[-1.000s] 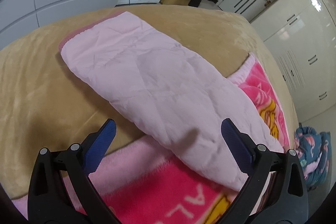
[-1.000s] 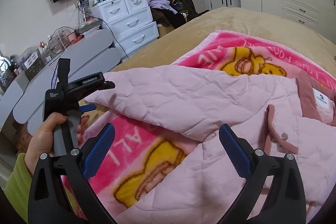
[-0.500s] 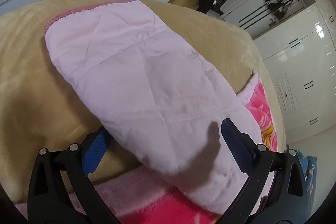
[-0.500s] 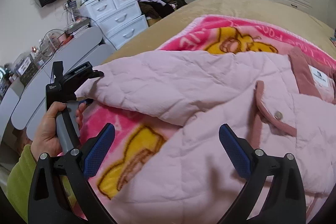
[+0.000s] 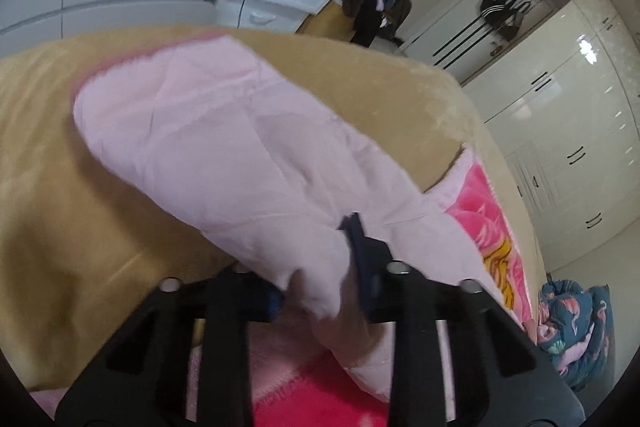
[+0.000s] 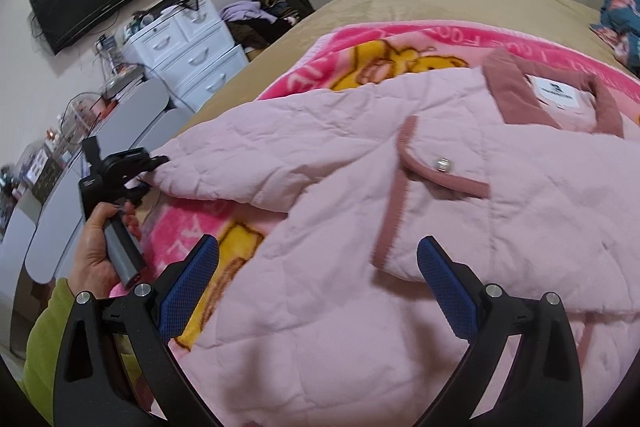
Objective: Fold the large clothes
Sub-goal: 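Grasp the sleeve cuff with the left tool, then carry the held sleeve across the jacket front toward the collar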
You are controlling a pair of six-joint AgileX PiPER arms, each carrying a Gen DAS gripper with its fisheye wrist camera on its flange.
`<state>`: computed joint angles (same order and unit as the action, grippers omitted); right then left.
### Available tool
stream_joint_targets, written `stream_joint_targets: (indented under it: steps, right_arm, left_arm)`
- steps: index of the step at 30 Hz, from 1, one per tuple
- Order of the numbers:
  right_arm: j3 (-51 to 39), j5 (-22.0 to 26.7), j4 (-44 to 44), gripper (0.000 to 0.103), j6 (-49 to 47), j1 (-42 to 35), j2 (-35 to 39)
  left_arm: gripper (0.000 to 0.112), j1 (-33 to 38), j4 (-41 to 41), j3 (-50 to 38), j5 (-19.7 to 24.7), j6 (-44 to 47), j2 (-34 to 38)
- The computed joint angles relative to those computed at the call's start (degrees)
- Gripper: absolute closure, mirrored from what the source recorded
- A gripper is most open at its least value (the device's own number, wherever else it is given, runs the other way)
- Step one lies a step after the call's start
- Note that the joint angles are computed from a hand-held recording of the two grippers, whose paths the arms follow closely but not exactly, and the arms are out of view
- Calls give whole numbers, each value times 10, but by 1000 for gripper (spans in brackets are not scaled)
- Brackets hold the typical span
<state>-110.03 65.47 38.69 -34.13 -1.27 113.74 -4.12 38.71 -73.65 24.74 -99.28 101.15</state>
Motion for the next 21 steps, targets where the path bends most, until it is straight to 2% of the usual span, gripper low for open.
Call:
stream_joint_targets:
  steps: [6,21]
  right_arm:
    - [-2,5,3,4,2,-21,-7]
    - [-5,30,35,4,-11,-69,-26]
  left_arm:
    - [101,-11,51,-6,1,-38,-26]
    - [103,-128,181,-105,83,-104,-50]
